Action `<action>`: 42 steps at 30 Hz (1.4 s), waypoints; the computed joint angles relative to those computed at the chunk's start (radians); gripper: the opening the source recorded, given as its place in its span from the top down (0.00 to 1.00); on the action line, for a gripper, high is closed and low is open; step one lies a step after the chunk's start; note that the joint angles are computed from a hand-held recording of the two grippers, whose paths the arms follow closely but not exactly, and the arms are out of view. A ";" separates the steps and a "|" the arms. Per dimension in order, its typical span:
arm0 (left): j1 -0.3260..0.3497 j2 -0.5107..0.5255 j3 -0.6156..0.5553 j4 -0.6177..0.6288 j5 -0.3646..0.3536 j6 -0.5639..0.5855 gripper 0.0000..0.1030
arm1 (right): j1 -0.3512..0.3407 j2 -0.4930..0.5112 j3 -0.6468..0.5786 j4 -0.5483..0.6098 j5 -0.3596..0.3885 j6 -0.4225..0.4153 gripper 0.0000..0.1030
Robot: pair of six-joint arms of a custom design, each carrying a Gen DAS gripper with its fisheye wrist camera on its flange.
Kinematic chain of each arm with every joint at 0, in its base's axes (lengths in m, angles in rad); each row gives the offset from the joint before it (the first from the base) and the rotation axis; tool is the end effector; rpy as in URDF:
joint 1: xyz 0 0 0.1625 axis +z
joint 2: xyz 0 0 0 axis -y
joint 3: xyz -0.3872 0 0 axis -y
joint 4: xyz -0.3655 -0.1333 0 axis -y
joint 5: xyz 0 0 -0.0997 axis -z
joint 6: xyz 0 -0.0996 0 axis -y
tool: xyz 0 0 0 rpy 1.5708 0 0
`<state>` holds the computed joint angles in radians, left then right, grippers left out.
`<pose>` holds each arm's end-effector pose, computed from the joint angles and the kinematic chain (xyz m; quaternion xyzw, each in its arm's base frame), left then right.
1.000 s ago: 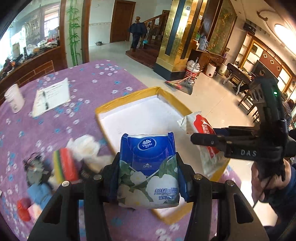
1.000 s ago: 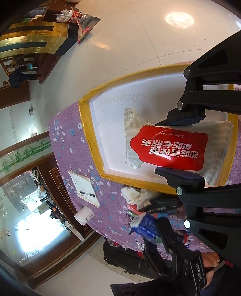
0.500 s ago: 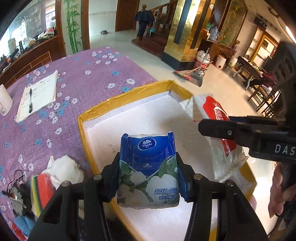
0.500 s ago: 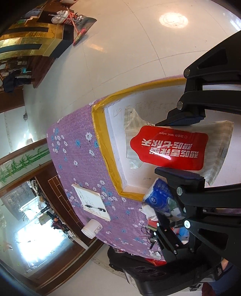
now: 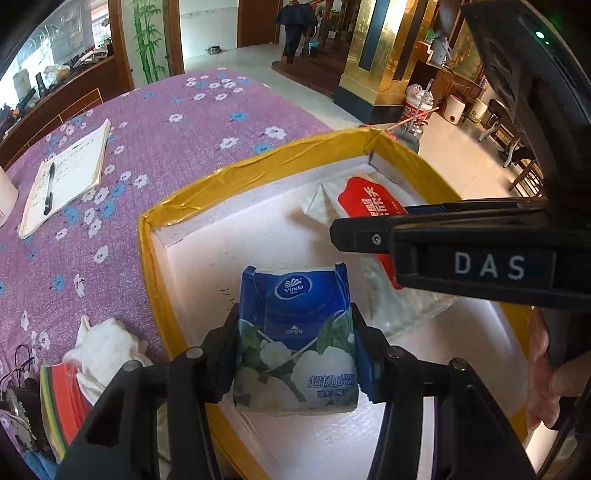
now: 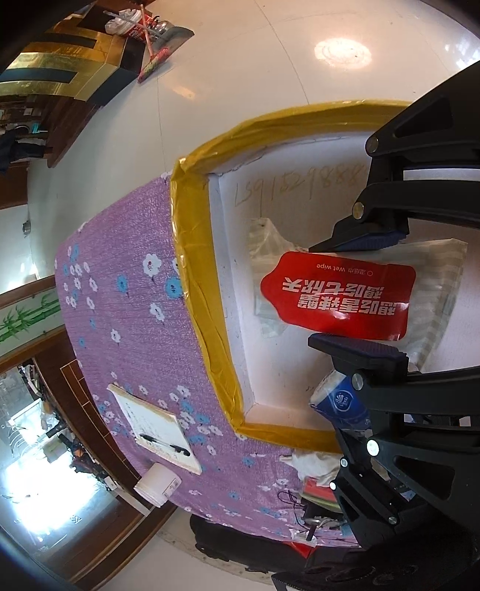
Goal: Organize soft objects
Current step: 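Carry both packs to the white tray and open both tools inside, then return both tools to the pile on the table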
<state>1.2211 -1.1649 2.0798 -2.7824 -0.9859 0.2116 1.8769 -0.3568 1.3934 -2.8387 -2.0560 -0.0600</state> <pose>0.0072 -0.5299 0.1783 0.2214 0.9218 -0.1609 0.2747 0.2836 -0.6090 -0.0797 0.1483 -0.9532 0.1405 0.2231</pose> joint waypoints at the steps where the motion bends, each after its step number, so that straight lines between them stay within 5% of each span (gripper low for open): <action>1: 0.002 0.004 -0.003 0.003 0.001 0.000 0.50 | -0.001 0.005 -0.007 0.002 -0.001 -0.002 0.58; 9: 0.011 0.008 -0.018 0.031 -0.012 -0.016 0.48 | -0.005 0.025 -0.050 0.031 0.007 -0.017 0.56; 14: 0.015 -0.005 -0.018 0.022 -0.032 -0.034 0.28 | -0.009 0.012 -0.037 0.029 0.042 -0.022 0.47; 23: -0.014 -0.061 0.018 0.011 -0.036 -0.055 0.28 | 0.007 -0.035 0.022 -0.026 0.075 -0.030 0.45; 30: -0.041 -0.117 0.053 0.005 -0.046 -0.063 0.28 | 0.042 -0.099 0.112 -0.123 0.062 -0.023 0.27; 42: -0.097 -0.350 0.223 0.014 -0.040 -0.082 0.28 | 0.146 -0.198 0.353 -0.366 0.049 -0.037 0.27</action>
<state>1.1239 -1.5145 2.3025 -2.7682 -1.0259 0.1301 2.0229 -0.5549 1.7466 -3.2046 -2.0066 -0.0965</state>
